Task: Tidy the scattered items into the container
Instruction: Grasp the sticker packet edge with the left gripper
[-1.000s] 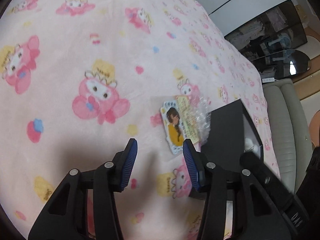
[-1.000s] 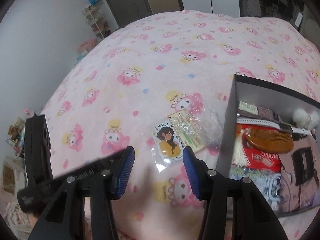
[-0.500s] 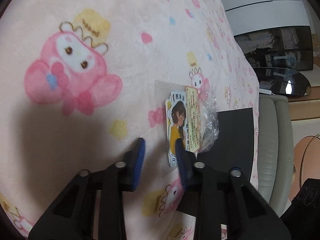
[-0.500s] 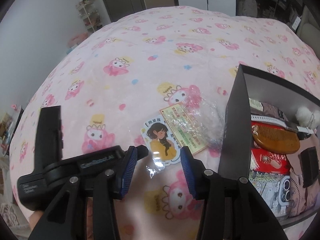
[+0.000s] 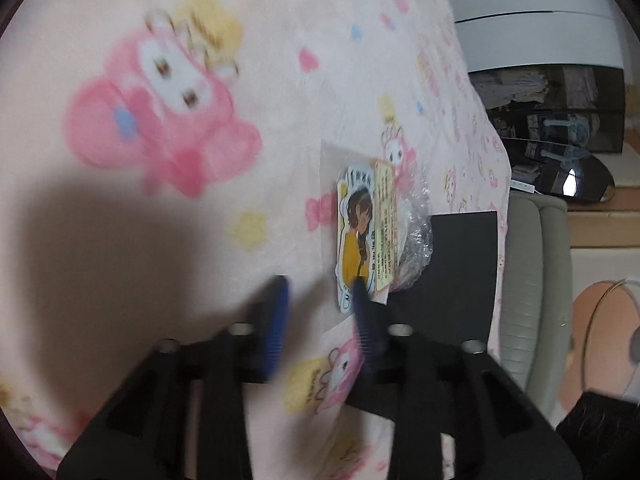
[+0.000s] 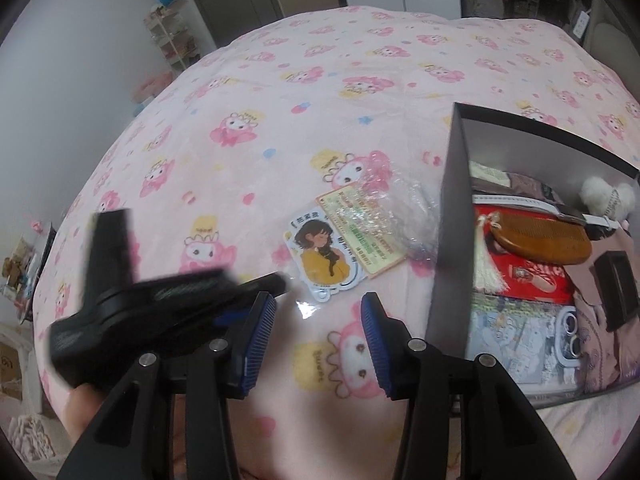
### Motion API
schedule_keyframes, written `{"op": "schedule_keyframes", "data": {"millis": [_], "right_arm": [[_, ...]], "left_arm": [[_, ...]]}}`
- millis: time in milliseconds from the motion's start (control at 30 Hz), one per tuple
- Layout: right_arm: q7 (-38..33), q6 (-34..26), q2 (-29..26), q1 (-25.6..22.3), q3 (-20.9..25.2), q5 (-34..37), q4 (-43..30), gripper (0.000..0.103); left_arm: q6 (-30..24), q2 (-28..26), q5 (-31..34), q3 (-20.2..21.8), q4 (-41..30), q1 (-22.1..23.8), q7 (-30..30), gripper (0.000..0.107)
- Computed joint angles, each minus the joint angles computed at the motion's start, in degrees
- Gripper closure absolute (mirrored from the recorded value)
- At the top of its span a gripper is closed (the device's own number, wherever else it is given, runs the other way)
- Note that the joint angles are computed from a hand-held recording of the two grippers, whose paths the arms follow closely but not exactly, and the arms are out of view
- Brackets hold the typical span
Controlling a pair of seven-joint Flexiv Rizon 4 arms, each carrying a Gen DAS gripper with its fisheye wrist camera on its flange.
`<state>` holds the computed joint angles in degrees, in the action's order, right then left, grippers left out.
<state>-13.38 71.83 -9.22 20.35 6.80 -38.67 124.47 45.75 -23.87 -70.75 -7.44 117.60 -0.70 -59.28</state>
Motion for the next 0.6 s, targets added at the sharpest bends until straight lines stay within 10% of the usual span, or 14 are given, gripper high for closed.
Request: {"op": "schedule_keyframes", "data": {"millis": [67,100,467,600], "right_arm": [[-0.29,-0.33,-0.03,-0.21,-0.06,0.21,-0.11,0.062],[-0.79,-0.53,-0.16,-0.35,0.07,0.79,-0.24,0.062],[-4.8,-1.68,-1.41,0.76,0.63,3.15,-1.77,0.058],[-9.58,-2.01,-4.36,1.56,1.57,6.55,-5.12,0.057]], "left_arm": [[0.34,-0.62,1.09,-0.16,-1.02,-0.34,0.6,0.078],[1.95,-0.6,2.79,0.1,-1.32,-0.99,0.9,0.106],[19.44,9.79,-2.96,3.88,8.15,-3.55,4.79,0.107],[15.91,7.93,3.2,4.91,7.71,0.01,-3.82,0.075]]}}
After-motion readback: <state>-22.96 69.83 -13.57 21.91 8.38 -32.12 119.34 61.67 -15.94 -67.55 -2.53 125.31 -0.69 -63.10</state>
